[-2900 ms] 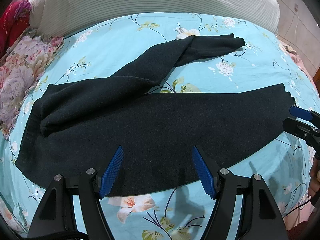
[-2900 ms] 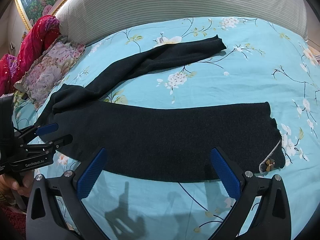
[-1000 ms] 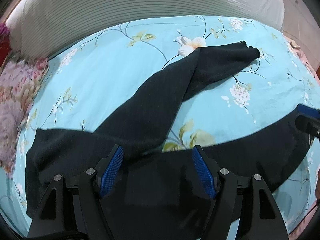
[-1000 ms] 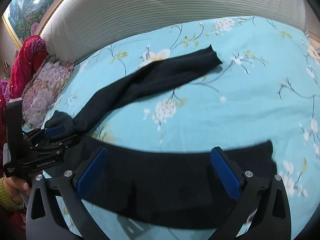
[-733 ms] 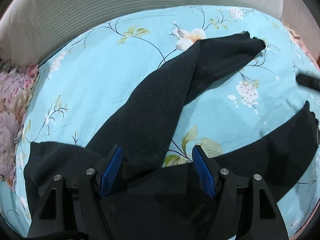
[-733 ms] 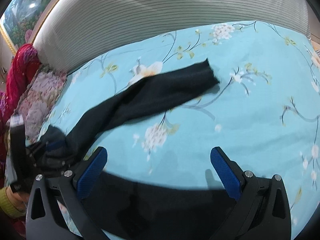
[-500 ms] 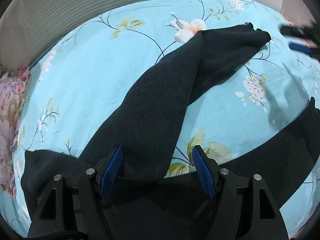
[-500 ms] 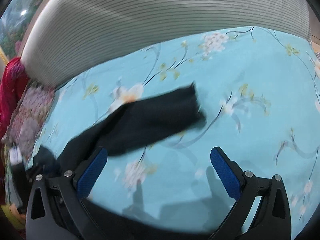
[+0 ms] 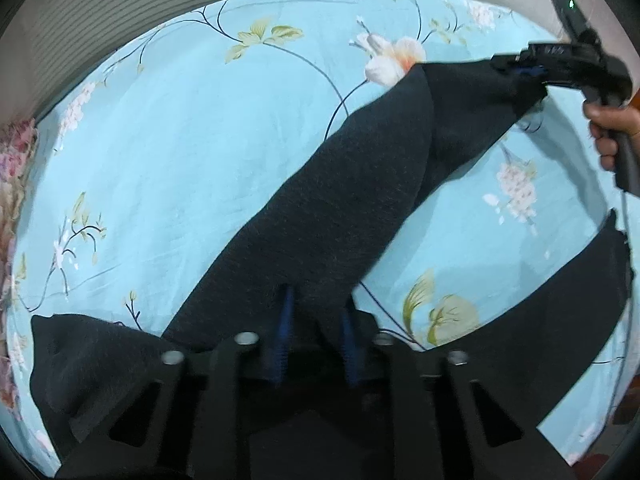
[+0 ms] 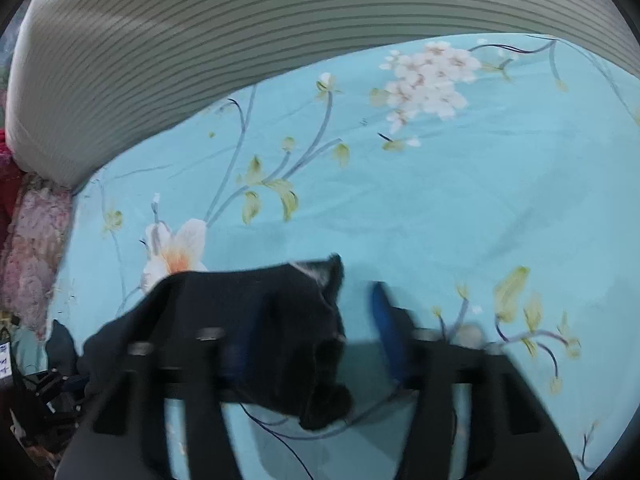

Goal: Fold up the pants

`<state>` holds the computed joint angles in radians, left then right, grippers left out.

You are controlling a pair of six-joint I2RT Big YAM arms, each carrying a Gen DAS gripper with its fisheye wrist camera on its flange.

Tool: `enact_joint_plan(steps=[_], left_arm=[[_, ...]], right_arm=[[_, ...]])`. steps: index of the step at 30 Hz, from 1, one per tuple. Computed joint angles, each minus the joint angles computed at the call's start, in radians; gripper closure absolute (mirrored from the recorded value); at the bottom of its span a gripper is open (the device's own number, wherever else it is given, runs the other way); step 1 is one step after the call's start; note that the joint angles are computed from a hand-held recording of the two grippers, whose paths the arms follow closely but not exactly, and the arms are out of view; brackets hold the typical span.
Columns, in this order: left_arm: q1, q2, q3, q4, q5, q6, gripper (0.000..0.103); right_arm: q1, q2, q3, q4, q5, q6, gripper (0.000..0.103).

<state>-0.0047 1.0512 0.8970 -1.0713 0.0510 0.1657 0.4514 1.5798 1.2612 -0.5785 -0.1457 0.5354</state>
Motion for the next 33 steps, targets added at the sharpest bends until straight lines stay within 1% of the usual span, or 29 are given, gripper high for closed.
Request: enact_joint_plan(steps=[1,2,4,7,11,16,19,23,25,27,28,29,30,31,32,33], left_arm=[[0.012,-0.001,0.008,-0.006,0.023,0.009,0.093],[0.017,-0.006,0.012,-0.009,0.034,0.015,0.094],[0.032,-0.021,0.024,-0.019,0.060,0.029,0.096],[0.055,-0.034,0.046,-0.036,0.102,0.033,0.097],[0.086,-0.064,0.060,-0.066,0.136,0.047,0.097],[0.136,-0.119,0.057,-0.110,0.177,0.053,0.100],[0.149,-0.149,0.046,-0.122,0.188,0.051,0.100],[0.183,-0.189,0.023,-0.157,0.199,0.065,0.101],[0.175,-0.206,0.010,-0.164,0.187,0.061,0.101],[0.138,-0.213,-0.001,-0.160,0.179,0.046,0.100],[0.110,-0.210,-0.003,-0.154,0.163,0.030,0.092],[0.081,-0.205,-0.005,-0.143,0.138,0.014,0.089],[0.043,-0.195,-0.008,-0.129,0.108,-0.001,0.081],[0.006,-0.180,-0.008,-0.117,0.080,-0.013,0.070],[-0.025,-0.166,-0.007,-0.110,0.054,-0.019,0.062],[-0.065,-0.147,-0.007,-0.096,0.015,-0.026,0.046]], right_arm=[[-0.005,-0.003,-0.004,0.015,-0.019,0.002,0.087],[-0.008,-0.011,-0.009,0.024,-0.017,0.005,0.093],[-0.013,-0.037,-0.033,0.063,-0.029,0.004,0.096],[-0.019,-0.079,-0.064,0.105,-0.059,-0.011,0.097],[-0.012,-0.134,-0.088,0.103,-0.074,-0.067,0.098],[-0.016,-0.249,-0.181,0.128,-0.103,-0.105,0.100],[0.002,-0.307,-0.224,0.116,-0.094,-0.114,0.100],[0.026,-0.388,-0.293,0.084,-0.078,-0.129,0.100],[0.031,-0.427,-0.325,0.068,-0.074,-0.123,0.100],[0.036,-0.452,-0.348,0.056,-0.070,-0.117,0.100],[0.038,-0.457,-0.355,0.057,-0.067,-0.114,0.100],[0.038,-0.460,-0.360,0.060,-0.067,-0.106,0.100],[0.037,-0.462,-0.365,0.067,-0.069,-0.094,0.100],[0.035,-0.462,-0.368,0.076,-0.072,-0.083,0.100],[0.035,-0.462,-0.371,0.084,-0.073,-0.075,0.100],[0.036,-0.462,-0.373,0.090,-0.072,-0.067,0.100]])
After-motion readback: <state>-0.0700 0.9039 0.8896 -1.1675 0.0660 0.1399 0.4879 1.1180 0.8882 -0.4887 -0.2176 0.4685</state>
